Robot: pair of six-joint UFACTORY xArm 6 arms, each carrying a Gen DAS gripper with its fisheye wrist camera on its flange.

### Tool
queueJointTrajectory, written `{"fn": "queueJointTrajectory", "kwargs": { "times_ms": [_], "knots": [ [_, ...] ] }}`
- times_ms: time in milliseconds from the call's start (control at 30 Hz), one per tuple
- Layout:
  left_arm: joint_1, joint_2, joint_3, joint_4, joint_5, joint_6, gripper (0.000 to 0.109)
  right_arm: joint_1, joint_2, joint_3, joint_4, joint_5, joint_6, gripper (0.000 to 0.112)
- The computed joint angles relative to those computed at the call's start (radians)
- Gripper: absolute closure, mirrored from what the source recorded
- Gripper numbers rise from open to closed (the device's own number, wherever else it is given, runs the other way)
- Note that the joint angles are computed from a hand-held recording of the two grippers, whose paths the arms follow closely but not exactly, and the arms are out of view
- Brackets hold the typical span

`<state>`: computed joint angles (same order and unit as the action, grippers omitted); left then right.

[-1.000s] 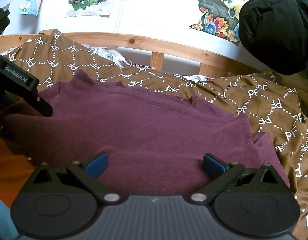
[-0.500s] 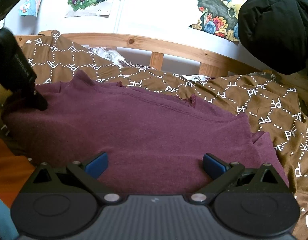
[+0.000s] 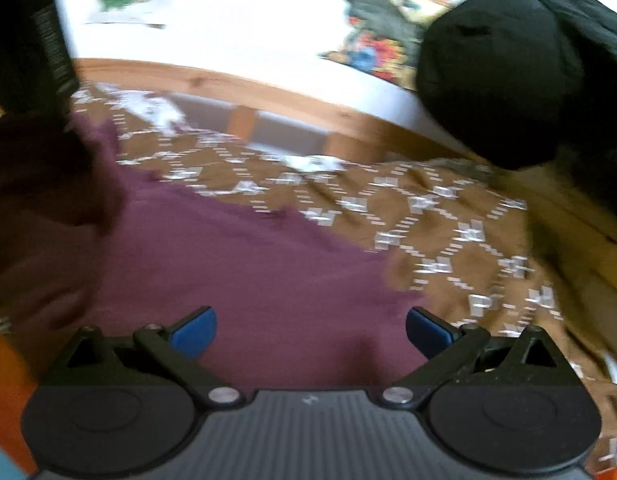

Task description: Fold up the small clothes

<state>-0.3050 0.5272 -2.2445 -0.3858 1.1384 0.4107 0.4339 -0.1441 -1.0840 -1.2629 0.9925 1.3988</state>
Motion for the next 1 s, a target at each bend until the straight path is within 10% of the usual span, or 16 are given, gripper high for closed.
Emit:
{"fn": "queueJointTrajectory", "kwargs": {
  "times_ms": [233, 600, 1000],
  "knots": [
    [-0.066, -0.041, 0.103, -0.008, -0.027, 0.081, 0.082, -0.072, -0.059, 0.063, 0.036, 0.083, 0.02, 0.01],
    [-0.061, -0.129, 0.226, -0.177, -0.057, 0.213, 0.021, -0.12, -0.098, 0.108, 0.062, 0.037, 0.066, 0.01],
    [-0.035, -0.24, 0.339, -0.335, -0.042, 0.38, 0.012, -0.13, -0.104, 0.116, 0.065, 0.034, 0.07, 0.01]
  ]
}}
